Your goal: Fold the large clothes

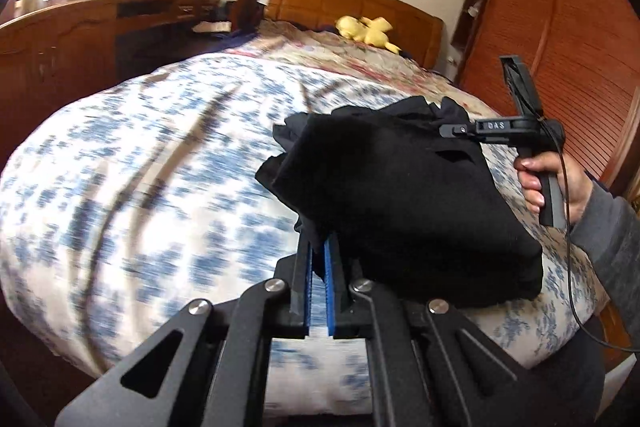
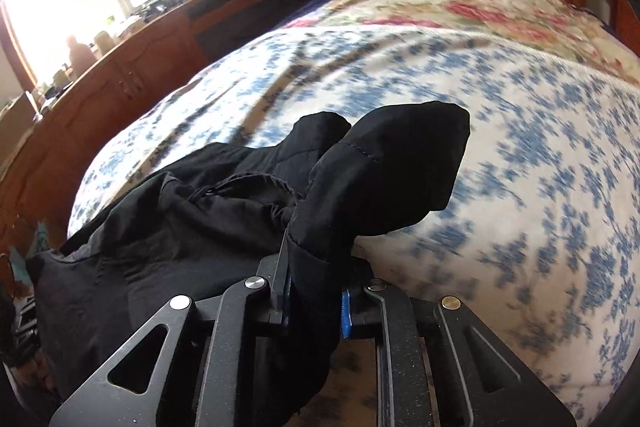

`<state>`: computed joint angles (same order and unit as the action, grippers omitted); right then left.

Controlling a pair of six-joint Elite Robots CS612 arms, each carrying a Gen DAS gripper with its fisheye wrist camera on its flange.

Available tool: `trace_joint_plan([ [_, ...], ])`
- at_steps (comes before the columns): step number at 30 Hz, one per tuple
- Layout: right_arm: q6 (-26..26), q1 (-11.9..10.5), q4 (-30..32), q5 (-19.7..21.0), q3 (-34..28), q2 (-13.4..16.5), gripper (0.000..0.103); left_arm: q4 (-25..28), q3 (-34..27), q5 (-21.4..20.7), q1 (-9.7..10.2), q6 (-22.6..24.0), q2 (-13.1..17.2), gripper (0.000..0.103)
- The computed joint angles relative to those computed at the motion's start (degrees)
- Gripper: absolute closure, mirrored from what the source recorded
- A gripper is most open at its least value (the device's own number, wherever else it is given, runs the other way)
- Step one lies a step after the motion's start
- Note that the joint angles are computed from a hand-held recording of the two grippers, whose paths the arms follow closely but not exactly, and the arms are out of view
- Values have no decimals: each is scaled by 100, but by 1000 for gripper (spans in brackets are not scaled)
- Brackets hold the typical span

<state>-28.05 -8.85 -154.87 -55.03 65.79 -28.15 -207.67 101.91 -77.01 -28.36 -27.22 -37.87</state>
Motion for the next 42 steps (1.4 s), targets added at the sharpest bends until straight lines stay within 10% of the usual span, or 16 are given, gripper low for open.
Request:
trace_joint_plan([
  [17, 368, 1523, 169, 307, -1541, 681, 91, -167, 752, 1503, 1128, 362, -502, 101],
  [23, 94, 1915, 632, -565, -1808, 815, 85, 427, 759, 1368, 1467, -308, -405, 100],
  [27, -372, 2001, 170, -1228, -1384, 716, 73, 412, 836, 1286, 1519, -593, -314, 97],
  [42, -554, 1474, -1256, -153, 714, -440, 59, 164, 1173, 1778, 1069, -364, -735, 79],
])
